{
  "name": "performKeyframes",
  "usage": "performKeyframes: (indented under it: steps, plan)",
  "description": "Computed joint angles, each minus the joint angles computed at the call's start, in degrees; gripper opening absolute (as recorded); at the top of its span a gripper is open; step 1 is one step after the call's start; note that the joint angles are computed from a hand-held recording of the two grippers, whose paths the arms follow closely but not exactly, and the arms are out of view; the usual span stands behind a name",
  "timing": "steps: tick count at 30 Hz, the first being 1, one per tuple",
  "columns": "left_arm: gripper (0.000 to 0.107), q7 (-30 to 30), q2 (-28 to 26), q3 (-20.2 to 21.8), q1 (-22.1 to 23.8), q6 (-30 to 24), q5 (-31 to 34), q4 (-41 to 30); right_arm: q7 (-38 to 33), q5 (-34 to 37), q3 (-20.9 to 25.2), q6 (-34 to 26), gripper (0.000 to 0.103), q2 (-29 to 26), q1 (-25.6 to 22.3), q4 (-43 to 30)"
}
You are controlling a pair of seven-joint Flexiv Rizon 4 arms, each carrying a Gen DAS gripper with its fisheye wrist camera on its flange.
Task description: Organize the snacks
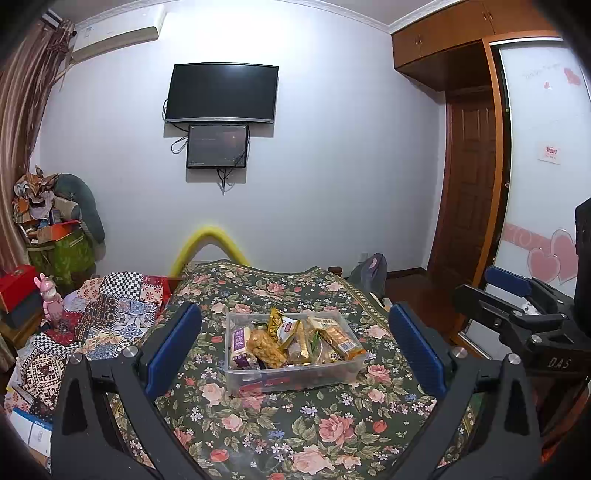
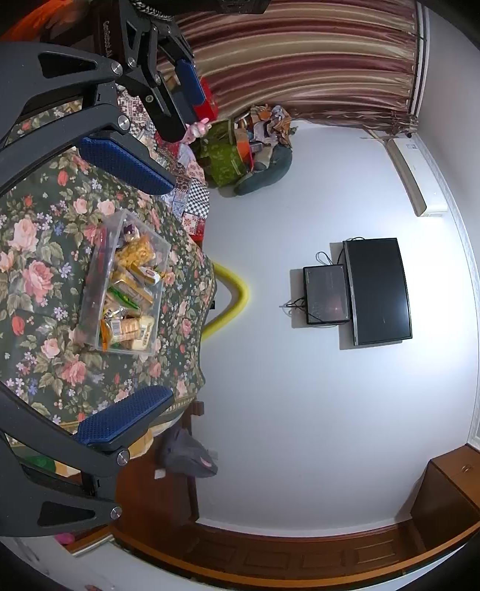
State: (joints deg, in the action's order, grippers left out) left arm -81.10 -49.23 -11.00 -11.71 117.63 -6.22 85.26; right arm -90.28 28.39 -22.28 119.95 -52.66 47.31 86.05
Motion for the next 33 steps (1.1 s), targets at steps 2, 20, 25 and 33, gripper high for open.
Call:
performKeyframes:
  steps: [2,20,25,33]
  plan:
    - [0.103,0.1,0.0,0.1,-0.1,-0.2,0.0,-0.1,0.0,-0.1,0.1,0.0,0.103,0.1,-0.1,0.0]
    - [0.103,-1.0,-0.2,-2.4,2.0,-0.8,2.7,0.0,-0.3,-0.1,0.1,-0.1,0.103,0.2,0.0,0.0]
    - [0.103,-1.1,-0.2,-2.2,1.9,-0.8,2.9,0.0,-0.2,-0.1,0.0,-0.2,0.103,0.2,0.1,0.0]
    - [0.103,-1.2,0.1,-3.1,2.8,-1.1,4.3,0.4,0.1,-0.6,0.2,-0.5,0.103,0.5,0.0,0.3]
